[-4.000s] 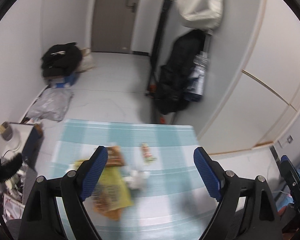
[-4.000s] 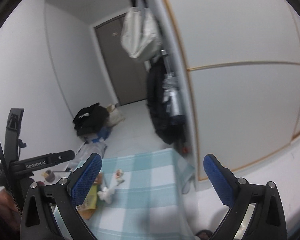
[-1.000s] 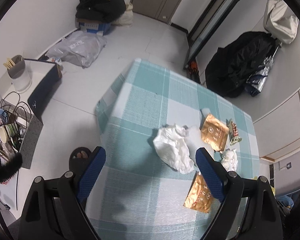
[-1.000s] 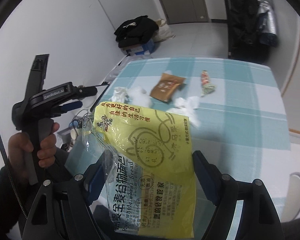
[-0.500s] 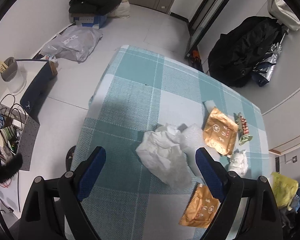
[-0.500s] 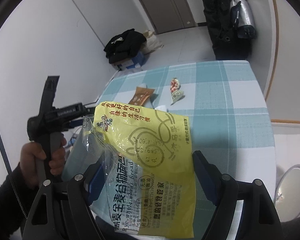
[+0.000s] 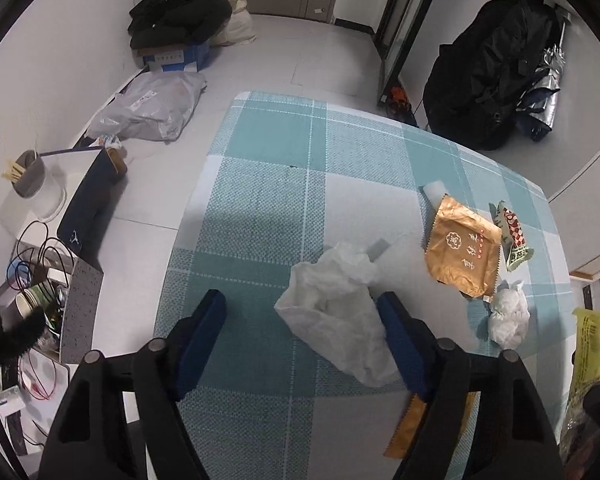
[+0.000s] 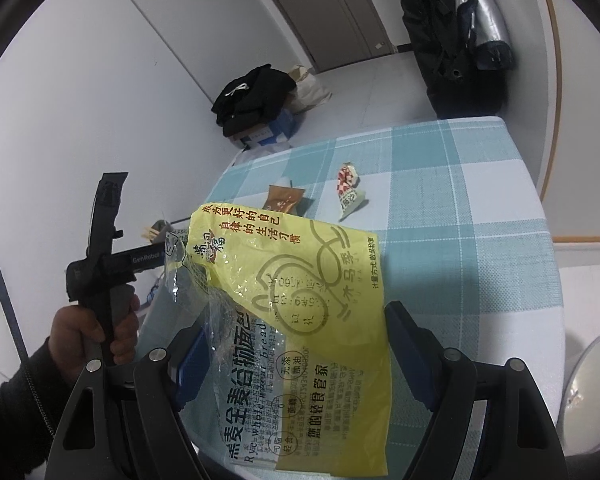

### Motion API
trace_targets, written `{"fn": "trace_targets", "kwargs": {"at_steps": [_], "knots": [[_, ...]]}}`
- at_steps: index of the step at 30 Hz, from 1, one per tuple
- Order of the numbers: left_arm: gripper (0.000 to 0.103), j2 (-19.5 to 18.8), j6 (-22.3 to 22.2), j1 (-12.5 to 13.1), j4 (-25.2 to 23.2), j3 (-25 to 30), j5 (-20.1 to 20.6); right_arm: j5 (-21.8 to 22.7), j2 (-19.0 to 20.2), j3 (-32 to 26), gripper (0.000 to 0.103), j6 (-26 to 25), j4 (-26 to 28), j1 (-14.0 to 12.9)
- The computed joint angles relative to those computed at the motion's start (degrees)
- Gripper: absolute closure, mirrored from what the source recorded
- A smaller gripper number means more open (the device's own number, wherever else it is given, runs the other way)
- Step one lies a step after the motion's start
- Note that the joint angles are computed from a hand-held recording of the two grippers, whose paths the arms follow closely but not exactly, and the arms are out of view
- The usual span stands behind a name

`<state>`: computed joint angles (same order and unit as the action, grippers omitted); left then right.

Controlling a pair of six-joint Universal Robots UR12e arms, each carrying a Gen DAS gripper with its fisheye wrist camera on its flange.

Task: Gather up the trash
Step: 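Hold the yellow bag in the right gripper while the left gripper grasps the white tissues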

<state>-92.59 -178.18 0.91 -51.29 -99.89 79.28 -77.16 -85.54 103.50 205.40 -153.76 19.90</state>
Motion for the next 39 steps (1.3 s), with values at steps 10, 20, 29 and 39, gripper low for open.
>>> {"fn": "trace_targets", "kwargs": {"at_steps": [10, 20, 29, 39], "knots": [[0.071, -0.23, 2.07, -0.28, 2.2, -0.36, 1.24, -0.78, -0.02, 0.1, 0.022, 1.11, 0.35, -0.04], [0.096, 0.01, 2.83, 0.26, 0.64, -0.19, -2.56, -3.08, 0.02, -0.5, 0.022, -0.02, 1.4, 1.02], [0.096, 1.29, 2.91, 0.65, 1.07, -1.02, -2.2, -4.97, -1.11, 0.46, 0.022, 0.99, -0.36, 1.58], [0.096, 4.24, 4.16, 0.57, 5.91, -3.24, -1.39, -6.96, -2.68, 1.02, 0.022, 2.36, -1.2, 2.56]]}}
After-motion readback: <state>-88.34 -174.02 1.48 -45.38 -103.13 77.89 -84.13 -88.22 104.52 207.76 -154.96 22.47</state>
